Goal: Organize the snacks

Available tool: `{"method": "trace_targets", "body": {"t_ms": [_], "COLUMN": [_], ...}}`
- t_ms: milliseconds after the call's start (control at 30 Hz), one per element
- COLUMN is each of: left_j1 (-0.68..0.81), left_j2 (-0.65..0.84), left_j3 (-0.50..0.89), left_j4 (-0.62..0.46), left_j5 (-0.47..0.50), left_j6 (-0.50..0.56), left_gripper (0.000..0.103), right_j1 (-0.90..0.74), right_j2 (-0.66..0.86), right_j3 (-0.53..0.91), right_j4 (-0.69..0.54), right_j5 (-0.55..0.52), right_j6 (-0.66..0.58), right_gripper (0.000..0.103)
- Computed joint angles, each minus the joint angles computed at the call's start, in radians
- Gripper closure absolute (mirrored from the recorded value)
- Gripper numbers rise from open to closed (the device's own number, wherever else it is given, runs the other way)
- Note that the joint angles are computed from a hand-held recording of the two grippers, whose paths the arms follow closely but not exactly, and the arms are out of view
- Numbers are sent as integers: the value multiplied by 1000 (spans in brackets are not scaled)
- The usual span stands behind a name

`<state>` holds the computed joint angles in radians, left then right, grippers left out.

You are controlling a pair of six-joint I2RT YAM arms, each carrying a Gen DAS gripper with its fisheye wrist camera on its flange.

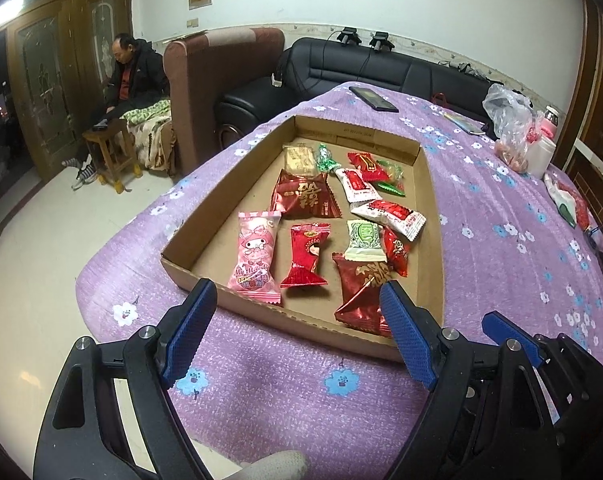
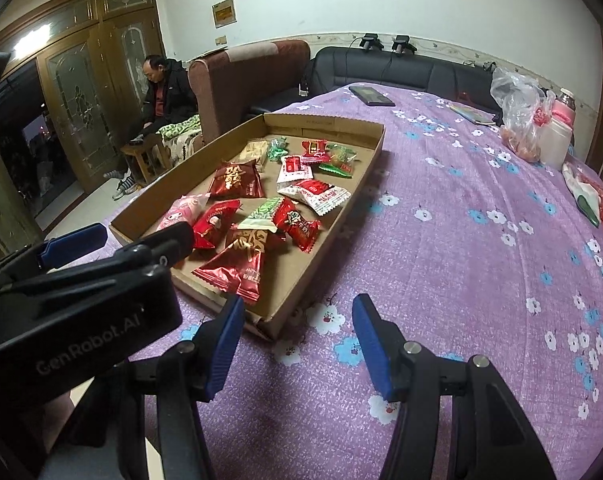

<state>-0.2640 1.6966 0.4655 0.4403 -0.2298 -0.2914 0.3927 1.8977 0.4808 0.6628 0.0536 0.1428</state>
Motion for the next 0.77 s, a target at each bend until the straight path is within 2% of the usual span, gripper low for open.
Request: {"method": "trace_targets", "body": {"t_ms": [200, 500, 767], "left_j1": [20, 22, 24], "left_j2": [22, 28, -18], "left_j3": [13, 13, 15], "left_j4": [-3, 8, -40], "left_j5": [28, 26, -26], "left_j6": [4, 3, -13], "left_gripper": [19, 19, 19], "right_j1": [21, 15, 24], "right_j2": [5, 1, -25], "right_j3": [-3, -3, -17], "right_j4": [18, 17, 21], "right_j5": [41, 38, 45], "right_j6": [-16, -25, -35], "right_gripper": [41, 41, 41]}}
